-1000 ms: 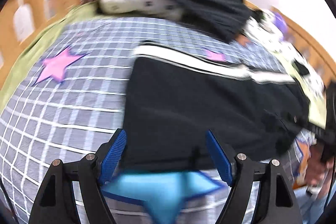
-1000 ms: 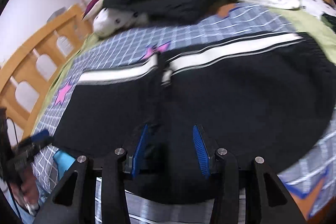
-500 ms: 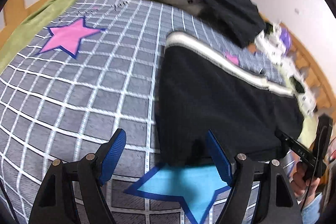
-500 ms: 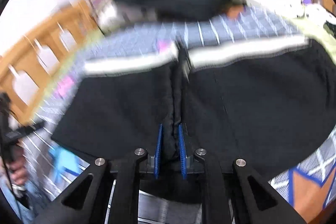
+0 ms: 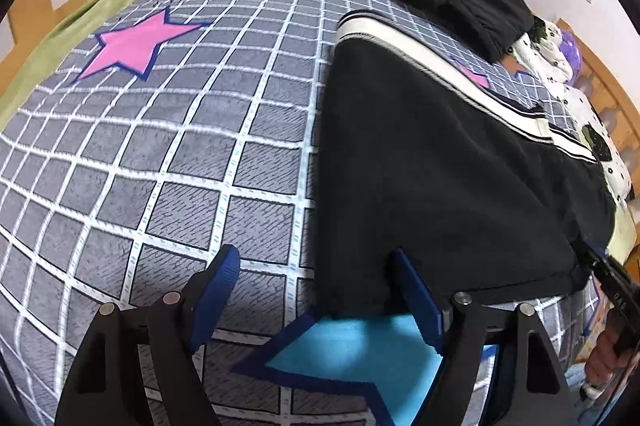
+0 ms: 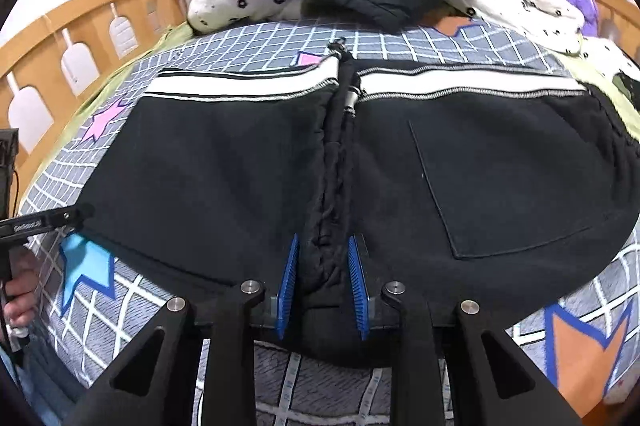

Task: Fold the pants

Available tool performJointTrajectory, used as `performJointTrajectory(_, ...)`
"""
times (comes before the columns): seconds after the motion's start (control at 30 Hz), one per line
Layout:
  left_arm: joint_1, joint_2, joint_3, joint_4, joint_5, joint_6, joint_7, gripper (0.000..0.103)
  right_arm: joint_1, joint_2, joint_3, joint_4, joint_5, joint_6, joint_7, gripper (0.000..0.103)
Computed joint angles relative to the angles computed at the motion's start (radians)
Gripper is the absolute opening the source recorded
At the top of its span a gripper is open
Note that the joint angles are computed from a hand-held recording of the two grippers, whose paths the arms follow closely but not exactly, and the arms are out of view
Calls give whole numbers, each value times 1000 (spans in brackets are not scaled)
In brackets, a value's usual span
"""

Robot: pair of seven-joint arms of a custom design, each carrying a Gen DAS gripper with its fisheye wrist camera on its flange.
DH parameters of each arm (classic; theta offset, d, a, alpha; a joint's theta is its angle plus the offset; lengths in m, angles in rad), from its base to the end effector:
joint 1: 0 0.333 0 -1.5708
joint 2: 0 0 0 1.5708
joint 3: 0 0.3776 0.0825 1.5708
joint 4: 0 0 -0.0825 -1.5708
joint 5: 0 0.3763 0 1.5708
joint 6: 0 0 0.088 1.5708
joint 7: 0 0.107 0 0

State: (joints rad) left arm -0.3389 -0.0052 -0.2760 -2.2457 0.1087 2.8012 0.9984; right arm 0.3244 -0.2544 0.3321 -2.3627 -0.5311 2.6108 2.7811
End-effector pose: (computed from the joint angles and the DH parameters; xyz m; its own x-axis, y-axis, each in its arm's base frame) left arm 0.4527 -0.3263 0.4980 -0.1872 -0.9590 0.2128 -0.8696 0.0611 -0.4899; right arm 0.3666 0.3114 0.5355 -0.1007 -0.9859 -0.1336 -0.7945 0.1605 -0.5856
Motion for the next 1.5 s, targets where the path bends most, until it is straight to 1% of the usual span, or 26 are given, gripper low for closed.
performJointTrajectory(0.03,-1,-7,0,-1,-44,17,50,75,6,-9,-9,2,14,-3,-20,25)
performJointTrajectory(0.1,0,-19,3,5,-47,20,57,75,3,-55,-17,-2,38,-29,-45,37)
performJointTrajectory(0.13,2,-24,4,17,-35,7,47,75,-14,-90,-5,-8,25,-57,-33,39)
performJointTrajectory(0.2,2,-29,8,37,-52,-22,51,75,-57,-171,21,-9,-5,-168,-25,55)
performJointTrajectory(0.23,0,-33,11,45,-87,-30,70,75,-70,-201,22,-7,-2,-220,-39,59)
performJointTrajectory(0.3,-5,-38,14,48,-140,-17,106,75,-92,-279,8,-32,14,-278,-63,64)
performJointTrajectory(0.4,3,-19,5,65,-26,-7,34,75,-137,-389,-18,-85,46,-331,-109,72)
performJointTrajectory(0.47,3,11,2,91,4,-5,23,75,-177,-434,-36,-120,68,-354,-127,72)
performJointTrajectory(0.53,5,49,-3,123,-52,8,87,75,-205,-453,-72,-162,113,-320,-141,72)
performJointTrajectory(0.63,23,102,-17,167,-131,37,176,75,-218,-434,-154,-233,220,-199,-175,72)
performJointTrajectory(0.73,54,158,-41,211,-200,54,263,75,-261,-385,-154,-270,257,-94,-201,72)
performJointTrajectory(0.77,69,176,-55,224,-231,57,299,75,-276,-370,-145,-275,264,-80,-214,72)
performJointTrajectory(0.8,90,202,-74,250,-268,36,350,75,-299,-345,-131,-272,261,-74,-229,70)
performJointTrajectory(0.87,105,251,-84,297,-282,-13,393,75,-338,-320,-106,-283,253,-36,-231,69)
performJointTrajectory(0.93,125,287,-103,314,-325,-13,420,74,-347,-282,-116,-294,270,48,-250,66)
performJointTrajectory(0.97,135,293,-114,313,-346,-1,433,73,-353,-284,-119,-302,276,69,-263,65)
performJointTrajectory(1.0,142,295,-124,307,-363,25,445,70,-380,-273,-102,-302,264,101,-258,54)
performJointTrajectory(1.03,155,298,-139,313,-378,23,470,53,-411,-267,-81,-304,246,127,-248,47)
performJointTrajectory(1.1,186,310,-177,338,-436,-11,524,25,-485,-267,-12,-284,196,113,-198,18)
performJointTrajectory(1.13,176,304,-169,336,-448,5,506,12,-501,-275,3,-275,180,107,-178,16)
performJointTrajectory(1.17,184,302,-181,339,-473,6,526,10,-508,-282,9,-269,171,109,-164,13)
performJointTrajectory(1.23,124,275,-123,338,-385,43,474,10,-529,-305,38,-234,136,92,-139,11)
performJointTrajectory(1.27,112,266,-114,339,-363,56,461,10,-537,-311,51,-213,118,84,-131,11)
performJointTrajectory(1.3,117,255,-124,345,-370,64,468,9,-551,-314,73,-184,97,69,-114,10)
performJointTrajectory(1.4,169,226,-186,364,-483,86,558,9,-574,-305,124,-81,39,20,-58,10)
performJointTrajectory(1.5,173,191,-177,373,-536,109,601,9,-584,-284,174,30,-35,-28,7,10)
